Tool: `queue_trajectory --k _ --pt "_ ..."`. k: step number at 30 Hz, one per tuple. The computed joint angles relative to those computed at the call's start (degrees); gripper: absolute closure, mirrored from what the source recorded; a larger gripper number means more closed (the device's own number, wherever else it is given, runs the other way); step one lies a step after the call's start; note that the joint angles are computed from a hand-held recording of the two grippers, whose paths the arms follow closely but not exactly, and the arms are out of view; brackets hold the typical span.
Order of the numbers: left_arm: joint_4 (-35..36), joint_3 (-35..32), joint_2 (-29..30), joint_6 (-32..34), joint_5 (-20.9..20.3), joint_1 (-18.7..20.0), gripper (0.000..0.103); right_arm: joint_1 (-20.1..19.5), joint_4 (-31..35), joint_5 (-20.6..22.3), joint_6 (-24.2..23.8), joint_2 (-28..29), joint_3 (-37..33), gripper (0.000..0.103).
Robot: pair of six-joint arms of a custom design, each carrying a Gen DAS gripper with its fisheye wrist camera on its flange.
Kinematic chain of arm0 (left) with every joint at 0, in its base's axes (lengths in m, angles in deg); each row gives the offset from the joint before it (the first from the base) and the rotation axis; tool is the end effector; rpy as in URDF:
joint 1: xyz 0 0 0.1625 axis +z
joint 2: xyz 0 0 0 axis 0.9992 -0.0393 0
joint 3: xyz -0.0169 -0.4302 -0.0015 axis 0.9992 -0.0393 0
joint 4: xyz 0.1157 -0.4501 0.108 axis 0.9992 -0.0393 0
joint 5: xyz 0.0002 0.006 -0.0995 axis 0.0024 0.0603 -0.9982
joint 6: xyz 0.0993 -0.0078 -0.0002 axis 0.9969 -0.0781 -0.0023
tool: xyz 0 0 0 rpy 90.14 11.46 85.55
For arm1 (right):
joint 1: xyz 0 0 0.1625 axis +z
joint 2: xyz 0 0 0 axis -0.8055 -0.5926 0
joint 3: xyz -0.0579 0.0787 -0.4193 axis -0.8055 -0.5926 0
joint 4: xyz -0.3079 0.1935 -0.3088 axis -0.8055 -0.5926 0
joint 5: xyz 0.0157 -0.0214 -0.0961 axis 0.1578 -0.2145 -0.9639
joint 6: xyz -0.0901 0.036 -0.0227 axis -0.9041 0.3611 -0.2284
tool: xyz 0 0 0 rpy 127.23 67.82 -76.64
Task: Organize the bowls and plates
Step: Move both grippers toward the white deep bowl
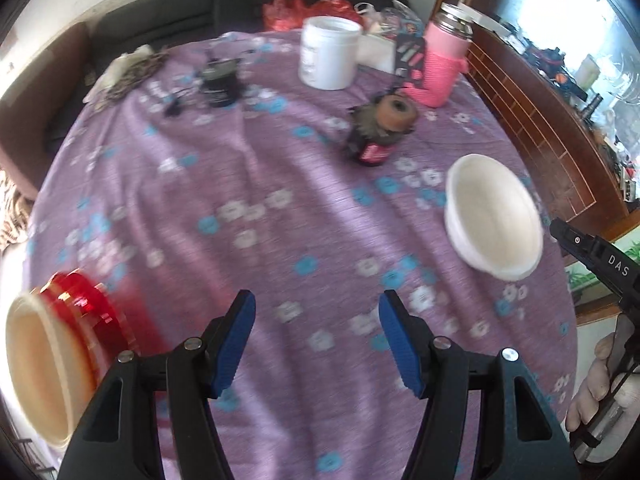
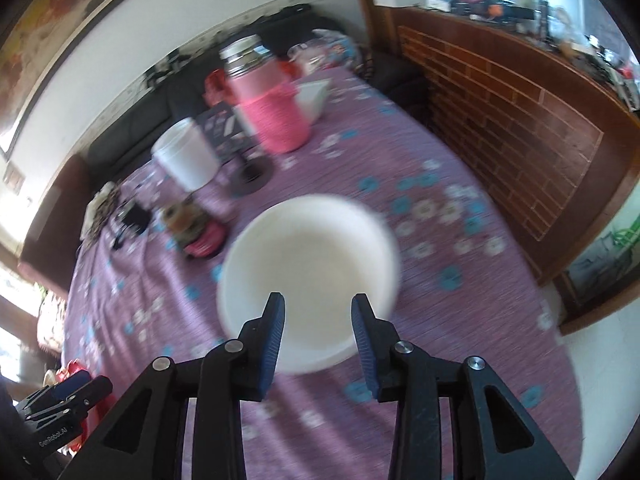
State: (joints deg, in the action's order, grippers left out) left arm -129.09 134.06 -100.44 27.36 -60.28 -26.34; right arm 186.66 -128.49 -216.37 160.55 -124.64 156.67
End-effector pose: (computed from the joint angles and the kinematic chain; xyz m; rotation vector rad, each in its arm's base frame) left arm -0.0552 -0.4899 0.3487 0.8957 2.4306 -0.1492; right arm 0.3747 -0.3410 -0.0135 -0.5922 -2.1031 1.1984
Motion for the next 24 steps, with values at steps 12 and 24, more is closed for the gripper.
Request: queue_trajectory --k 12,24 --pt "-0.9 2.1 3.4 -3.0 -0.4 -2.2 0.04 -2.9 -4.9 0.8 -0.8 -3.3 5.7 0.064" --pt "1.4 2.7 -0.1 -4.6 -0.1 -1.1 0.04 -6.1 -17.9 3.5 -9.9 -1.5 5.8 0.055"
